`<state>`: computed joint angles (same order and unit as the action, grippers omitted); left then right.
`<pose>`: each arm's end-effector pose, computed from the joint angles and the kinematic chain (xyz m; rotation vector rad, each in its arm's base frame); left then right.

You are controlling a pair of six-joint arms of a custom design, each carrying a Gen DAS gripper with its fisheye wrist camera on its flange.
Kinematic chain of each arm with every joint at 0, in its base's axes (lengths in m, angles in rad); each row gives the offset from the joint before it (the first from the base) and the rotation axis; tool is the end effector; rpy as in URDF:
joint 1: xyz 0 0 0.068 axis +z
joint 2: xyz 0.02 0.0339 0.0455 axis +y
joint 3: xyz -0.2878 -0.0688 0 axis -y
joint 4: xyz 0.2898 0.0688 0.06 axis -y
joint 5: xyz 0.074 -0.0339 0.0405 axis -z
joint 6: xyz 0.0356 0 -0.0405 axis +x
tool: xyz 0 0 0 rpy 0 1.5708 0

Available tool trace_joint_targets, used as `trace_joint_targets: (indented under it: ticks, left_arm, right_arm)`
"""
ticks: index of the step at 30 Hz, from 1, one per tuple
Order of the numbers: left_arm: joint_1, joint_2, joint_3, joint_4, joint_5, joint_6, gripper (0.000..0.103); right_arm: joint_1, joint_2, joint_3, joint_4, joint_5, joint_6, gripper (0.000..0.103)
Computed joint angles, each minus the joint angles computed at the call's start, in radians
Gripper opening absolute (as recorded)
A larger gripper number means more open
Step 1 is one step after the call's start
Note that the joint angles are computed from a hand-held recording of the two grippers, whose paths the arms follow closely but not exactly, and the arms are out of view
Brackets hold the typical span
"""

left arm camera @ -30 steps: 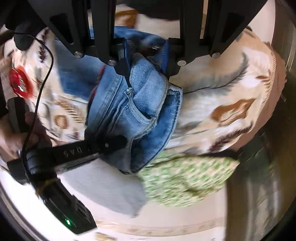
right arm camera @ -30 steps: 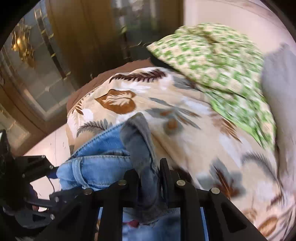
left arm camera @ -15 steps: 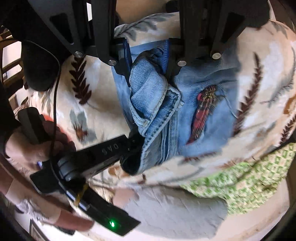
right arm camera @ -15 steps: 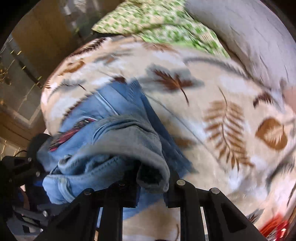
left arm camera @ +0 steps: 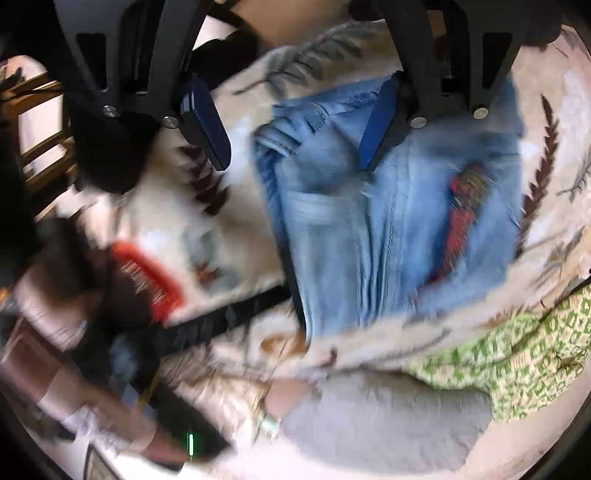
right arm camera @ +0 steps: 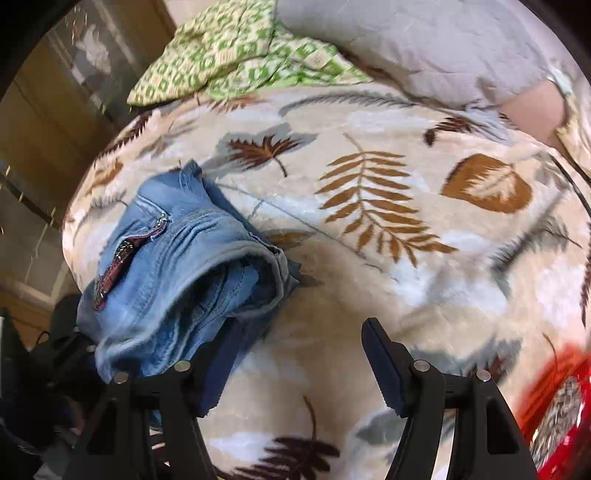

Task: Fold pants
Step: 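Fold the jeans over once more with the left tool and press flat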

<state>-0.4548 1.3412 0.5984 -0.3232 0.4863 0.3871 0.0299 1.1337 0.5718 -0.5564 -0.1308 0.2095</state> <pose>0.2259 -0.1290 0.1496 1.2048 2.2871 -0.6621 0.2229 0.0113 0.1723 0.2014 2.6899 0.2495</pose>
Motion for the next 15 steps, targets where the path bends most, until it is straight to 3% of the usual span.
trace_joint_targets:
  ticks: [2, 5, 9, 15]
  left_arm:
    - [0.085, -0.092, 0.014, -0.062, 0.053, 0.022, 0.085]
    - [0.208, -0.079, 0.098, -0.159, 0.113, 0.073, 0.086]
    - [0.325, 0.049, 0.201, -0.189, 0.099, 0.146, 0.086]
    - [0.373, 0.275, 0.319, -0.245, 0.049, 0.310, 0.086]
  right_arm:
    - [0.000, -0.068, -0.010, -0.022, -0.010, 0.024, 0.071]
    - [0.033, -0.166, -0.015, -0.059, -0.007, 0.080, 0.071]
    - [0.125, -0.246, -0.021, -0.078, -0.019, 0.185, 0.071]
    - [0.316, -0.190, -0.062, 0.045, -0.008, 0.389, 0.071]
